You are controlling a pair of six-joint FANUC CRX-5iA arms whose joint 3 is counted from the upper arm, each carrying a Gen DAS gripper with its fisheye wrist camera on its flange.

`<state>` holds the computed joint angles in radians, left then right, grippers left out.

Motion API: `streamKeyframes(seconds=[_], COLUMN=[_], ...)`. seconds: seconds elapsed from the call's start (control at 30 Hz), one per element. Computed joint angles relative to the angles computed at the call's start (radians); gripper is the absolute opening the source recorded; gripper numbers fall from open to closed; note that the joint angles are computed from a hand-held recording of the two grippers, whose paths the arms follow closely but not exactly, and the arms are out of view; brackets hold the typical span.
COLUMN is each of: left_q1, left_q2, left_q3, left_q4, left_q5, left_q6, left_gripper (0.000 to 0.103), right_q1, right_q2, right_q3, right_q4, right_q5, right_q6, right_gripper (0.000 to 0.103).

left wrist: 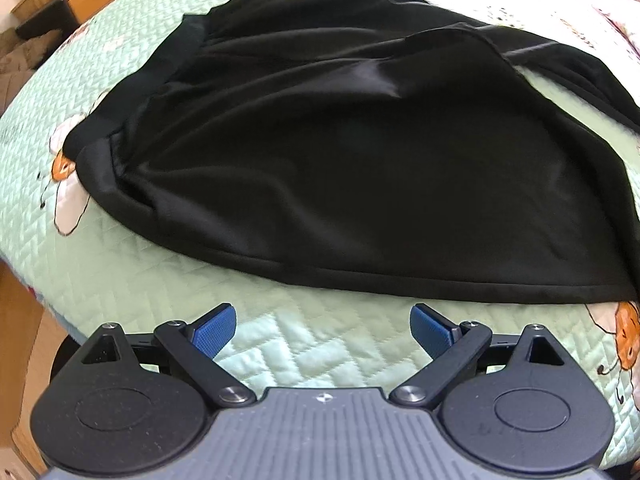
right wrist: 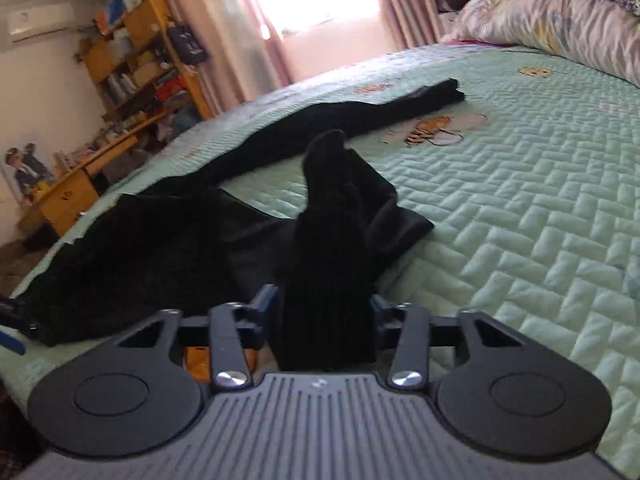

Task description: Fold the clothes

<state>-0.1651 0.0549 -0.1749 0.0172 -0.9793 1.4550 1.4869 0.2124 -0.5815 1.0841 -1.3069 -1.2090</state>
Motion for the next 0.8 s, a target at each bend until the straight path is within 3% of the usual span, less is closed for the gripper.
streamKeyframes(seconds=[0.07, 0.13, 0.2, 0.23, 0.3, 0.4, 0.47, 0.6, 0.63, 0.67, 0.73, 0.8], left_q1=[0.004, 0.004, 0.002, 0.001, -0.002, -0.011, -0.010, -0.014, -0.014, -0.010, -0.003, 0.004], left_q2=[0.008, 0.017, 0.020, 0.021, 0.024, 0.030, 0.028, 0.020, 0.018, 0.017, 0.012, 0.010], left_q3=[0.001, 0.007, 0.007, 0.008, 0.008, 0.012, 0.010, 0.007, 0.007, 0.006, 0.002, -0.002], left_q4=[0.002, 0.001, 0.001, 0.002, 0.001, -0.003, -0.004, -0.010, -0.010, -0.008, -0.002, 0.009], left_q5=[-0.007, -0.018, -0.020, -0.021, -0.024, -0.026, -0.028, -0.034, -0.034, -0.031, -0.024, -0.015], left_q6=[0.001, 0.002, -0.001, -0.002, -0.003, 0.005, 0.003, 0.012, 0.014, 0.011, 0.009, 0.005], left_gripper=[0.095, 0.095, 0.095, 0.095, 0.095, 0.095, 0.095, 0.095, 0.095, 0.095, 0.095, 0.095], right_q1=[0.014, 0.023, 0.041, 0.055, 0.077, 0.065, 0.026, -0.062, -0.076, -0.089, -0.083, -0.061], right_q2=[0.009, -0.017, -0.048, -0.061, -0.055, -0.047, -0.031, 0.053, 0.067, 0.083, 0.072, 0.060], right_q3=[0.015, -0.023, -0.087, -0.110, -0.102, -0.046, -0.013, 0.139, 0.165, 0.190, 0.172, 0.150], right_q4=[-0.024, 0.003, 0.075, 0.096, 0.063, 0.008, 0.040, -0.050, -0.080, -0.106, -0.087, -0.065], right_q5=[-0.022, 0.003, 0.000, -0.021, -0.094, -0.149, -0.138, -0.135, -0.130, -0.129, -0.116, -0.160], right_q6=[0.020, -0.044, -0.264, -0.361, -0.398, -0.211, -0.048, 0.410, 0.478, 0.539, 0.509, 0.458], right_gripper=[0.039, 0.041, 0.049, 0.061, 0.064, 0.064, 0.064, 0.063, 0.057, 0.039, 0.022, 0.021])
